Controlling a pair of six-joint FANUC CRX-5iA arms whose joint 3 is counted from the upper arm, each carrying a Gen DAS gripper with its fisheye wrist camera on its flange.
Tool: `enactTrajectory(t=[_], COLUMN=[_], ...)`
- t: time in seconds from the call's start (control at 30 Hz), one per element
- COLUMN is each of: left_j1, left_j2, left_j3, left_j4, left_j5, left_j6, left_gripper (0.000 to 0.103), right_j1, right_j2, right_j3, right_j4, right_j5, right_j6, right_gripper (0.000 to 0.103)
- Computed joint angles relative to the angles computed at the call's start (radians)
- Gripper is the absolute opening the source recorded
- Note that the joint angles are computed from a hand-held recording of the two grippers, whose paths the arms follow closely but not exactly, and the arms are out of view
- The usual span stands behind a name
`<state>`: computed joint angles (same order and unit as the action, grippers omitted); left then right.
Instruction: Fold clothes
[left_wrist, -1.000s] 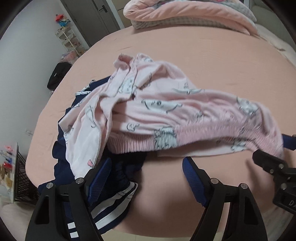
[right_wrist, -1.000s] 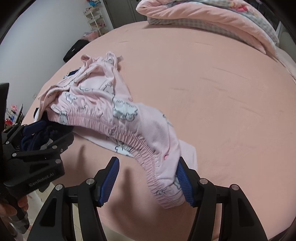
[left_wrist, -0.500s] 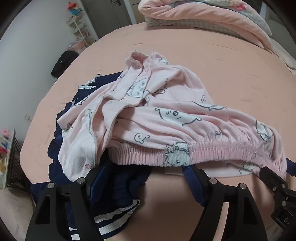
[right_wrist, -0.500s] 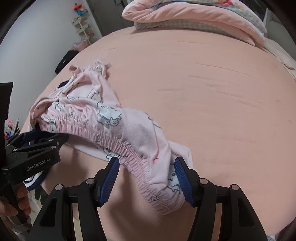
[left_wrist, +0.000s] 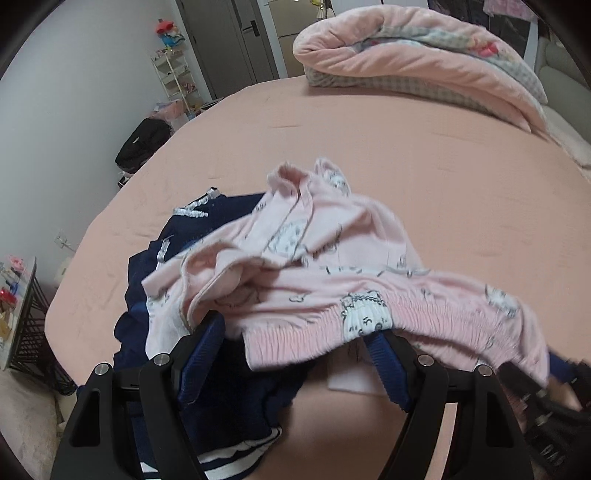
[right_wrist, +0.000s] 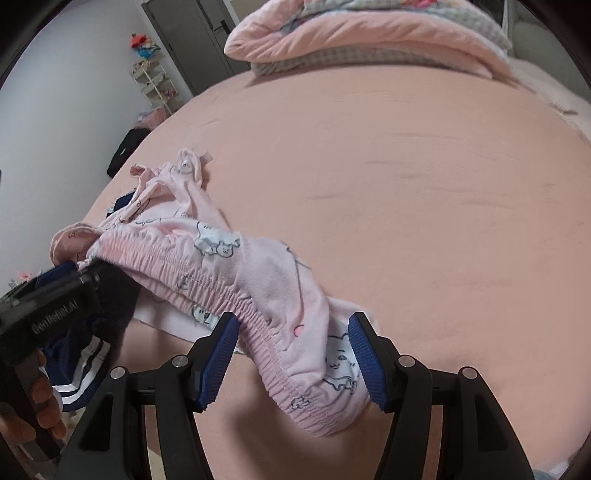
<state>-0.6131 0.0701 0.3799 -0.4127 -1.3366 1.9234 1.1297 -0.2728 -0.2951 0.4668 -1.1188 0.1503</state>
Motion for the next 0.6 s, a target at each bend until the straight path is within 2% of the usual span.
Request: enactTrajectory(t=[0.13,0.33,0.6], left_j1=[0.032,0.003,0.004], left_j2=[0.027,0.047,0.065], left_j3=[0.031,0.077,0.115], left_j4=[0.033,0.012,0.001], left_j5=[-0.008,-0.051,-0.075], left_j6=[-0.03,-0.009,-0.011], left_gripper=[0.076,0.076,0.076], right_j1=[-0.004,-0.032,-0.018], right_j2=[0.008,0.01,0.043], right_j3=[0.005,0.003,0.019], right_j4=[-0.01,-0.041,-0.014], right_j5=[0.019,0.048,0.017], right_j6=[0.025,0.063,0.099], right_gripper=[0.062,0.062,0.062])
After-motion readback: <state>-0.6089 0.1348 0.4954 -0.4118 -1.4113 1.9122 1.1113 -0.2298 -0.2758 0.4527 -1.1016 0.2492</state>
